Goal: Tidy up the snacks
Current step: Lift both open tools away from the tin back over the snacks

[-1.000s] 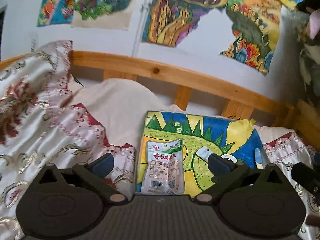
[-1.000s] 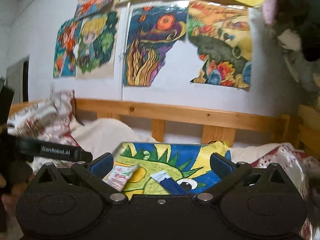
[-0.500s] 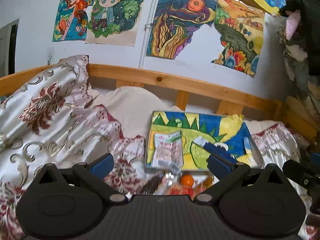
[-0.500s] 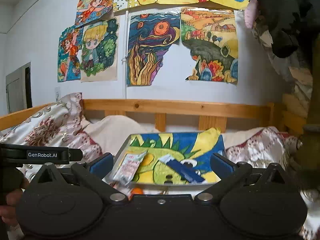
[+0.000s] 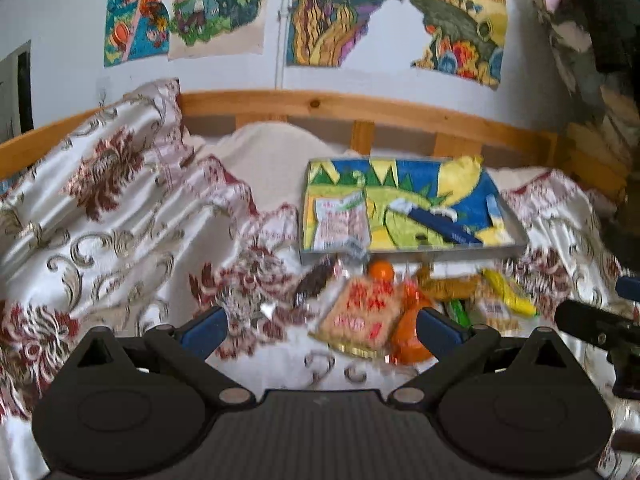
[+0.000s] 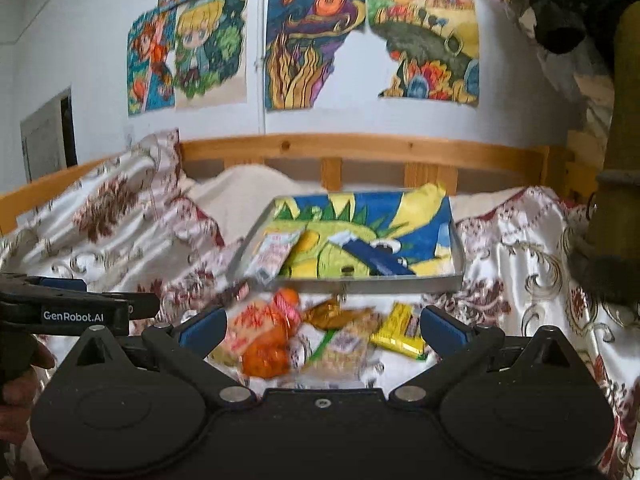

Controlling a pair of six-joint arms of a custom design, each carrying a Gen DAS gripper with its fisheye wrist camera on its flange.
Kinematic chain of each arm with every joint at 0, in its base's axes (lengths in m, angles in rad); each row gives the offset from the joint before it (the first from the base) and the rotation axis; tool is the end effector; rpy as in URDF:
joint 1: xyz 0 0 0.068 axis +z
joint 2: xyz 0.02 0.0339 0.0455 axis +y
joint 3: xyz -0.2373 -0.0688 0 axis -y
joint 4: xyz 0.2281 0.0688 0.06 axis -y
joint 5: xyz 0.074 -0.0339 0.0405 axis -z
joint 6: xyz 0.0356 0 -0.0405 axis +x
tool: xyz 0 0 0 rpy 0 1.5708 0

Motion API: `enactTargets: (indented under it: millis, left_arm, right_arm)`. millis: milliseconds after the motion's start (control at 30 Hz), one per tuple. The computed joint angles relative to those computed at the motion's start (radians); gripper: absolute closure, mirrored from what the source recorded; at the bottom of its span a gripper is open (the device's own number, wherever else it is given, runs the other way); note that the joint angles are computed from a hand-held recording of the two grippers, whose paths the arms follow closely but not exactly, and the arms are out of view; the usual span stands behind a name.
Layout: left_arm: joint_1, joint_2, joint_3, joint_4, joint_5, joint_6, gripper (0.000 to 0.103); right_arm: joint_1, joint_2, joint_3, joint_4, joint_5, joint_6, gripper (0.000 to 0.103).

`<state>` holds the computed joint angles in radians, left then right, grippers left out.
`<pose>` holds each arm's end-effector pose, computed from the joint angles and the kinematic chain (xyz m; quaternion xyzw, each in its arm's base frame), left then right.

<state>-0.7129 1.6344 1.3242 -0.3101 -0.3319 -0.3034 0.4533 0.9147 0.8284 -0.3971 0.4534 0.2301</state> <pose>0.2786 -0.2255 0.2753 0.1043 0.8740 -0.0912 0.4657 0.1880 0.0742 0.2924 0.0227 0.8417 -0.0123 0.5394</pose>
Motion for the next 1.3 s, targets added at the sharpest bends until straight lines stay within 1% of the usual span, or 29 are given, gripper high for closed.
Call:
enactTargets:
  millis: [367,633,900,1033,1300]
  left_arm:
    - [-0.023,0.030,-0.036,-0.029,0.029,-0.007,0.001]
    - [-0.035,0.056,-0.028,-0.068,0.036,-0.010,0.001]
    - [-0.030,0.084,0.009,-0.105,0.054,-0.019,0.001]
    - [-0.021,0.103,0.035,-0.124,0.083,-0.036,0.001]
    - [-0.010,0.128,0.052,-0.113,0.111,-0.039,0.001]
  right_arm:
    - [0.033,-0.040,-0.082,-0.047,0.035,0.056,0.001]
    - [0.017,-0.049,-0.115,-0.074,0.015,0.100,0.001]
    - [-0.010,-0.031,-0.117,-0.089,-0.006,0.120,0.001]
    - [-0.013,-0.008,-0.104,-0.094,-0.004,0.123,0.001]
    - [-0.024,0.035,-0.085,-0.080,-0.014,0.137,0.001]
